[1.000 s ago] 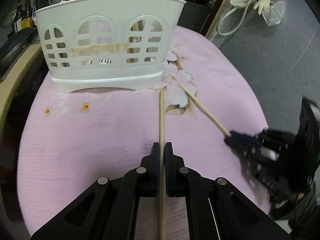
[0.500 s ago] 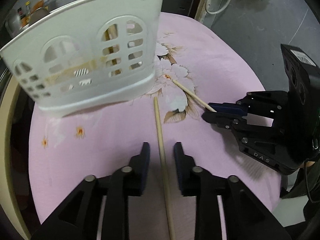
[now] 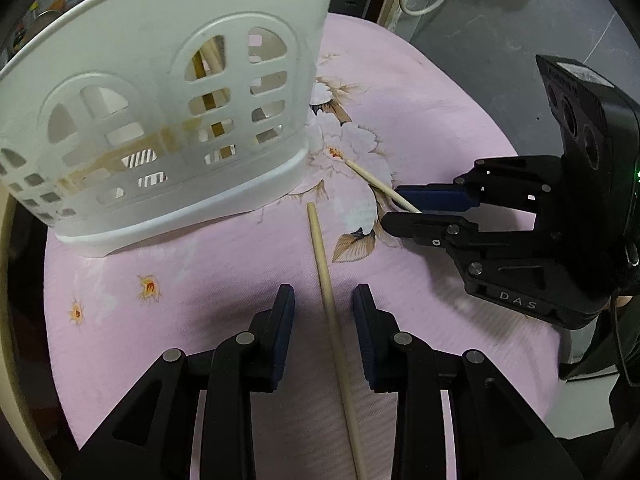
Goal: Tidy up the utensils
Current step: 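Lift a chopstick with the left tool while the right tool lifts the other chopstick, then carry both chopsticks over the white holder and lower them in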
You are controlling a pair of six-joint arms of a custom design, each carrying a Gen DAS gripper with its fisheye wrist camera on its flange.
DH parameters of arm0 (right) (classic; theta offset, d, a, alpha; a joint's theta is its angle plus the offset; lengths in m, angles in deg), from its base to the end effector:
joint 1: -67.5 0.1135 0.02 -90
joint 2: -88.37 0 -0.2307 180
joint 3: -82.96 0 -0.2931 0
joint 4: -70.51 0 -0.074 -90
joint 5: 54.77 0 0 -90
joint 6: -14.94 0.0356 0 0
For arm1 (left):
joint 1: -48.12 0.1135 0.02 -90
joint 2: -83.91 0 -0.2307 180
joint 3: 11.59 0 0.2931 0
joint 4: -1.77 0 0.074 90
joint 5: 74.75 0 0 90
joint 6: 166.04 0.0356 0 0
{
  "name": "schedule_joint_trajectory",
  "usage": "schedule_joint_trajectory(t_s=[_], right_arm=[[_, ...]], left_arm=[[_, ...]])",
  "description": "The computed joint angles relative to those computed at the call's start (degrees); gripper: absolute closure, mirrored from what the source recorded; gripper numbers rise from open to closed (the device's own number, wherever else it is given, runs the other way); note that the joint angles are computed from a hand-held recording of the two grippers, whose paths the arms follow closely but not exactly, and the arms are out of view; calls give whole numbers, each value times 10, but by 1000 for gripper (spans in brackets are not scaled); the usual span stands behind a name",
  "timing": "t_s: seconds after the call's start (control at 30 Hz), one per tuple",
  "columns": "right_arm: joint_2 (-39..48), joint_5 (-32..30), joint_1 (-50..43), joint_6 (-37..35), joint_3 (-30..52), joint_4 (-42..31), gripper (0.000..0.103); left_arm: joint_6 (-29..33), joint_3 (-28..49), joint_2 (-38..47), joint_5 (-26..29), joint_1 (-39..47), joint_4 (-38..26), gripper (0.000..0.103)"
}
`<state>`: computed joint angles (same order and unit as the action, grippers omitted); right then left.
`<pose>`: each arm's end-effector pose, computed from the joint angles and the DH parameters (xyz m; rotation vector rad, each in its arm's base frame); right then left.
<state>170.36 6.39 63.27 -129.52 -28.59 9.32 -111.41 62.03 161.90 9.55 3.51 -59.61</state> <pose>0.3010 -0.0050 0.1719 -1.2013 2.3487 0.4177 0.2226 -0.2146 0.2170 0.1916 2.7349 -0.2739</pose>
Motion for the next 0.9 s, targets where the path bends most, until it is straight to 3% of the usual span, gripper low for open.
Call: schedule_joint_trajectory(t_s=[0.17,0.3,0.53,0.7,0.9], right_arm=[[12,9,5,-1,17,-16,87],[16,8,7,22,22,-18,98],[-17,-63,-34,25,-7,-22,100],[-139,-160,-81,30,-92,22,100],[-302,-258,-112,98,-198,122,100]], left_arm=[[6,27,34,-6,-2,4,78],[-12,44,50,-32,-15,4,100],[-72,-35,-36,-64,-36,73,101],[-104,-89,-106,-181,-90,124,101],[-104,-149,-156,-363,-149,230,101]])
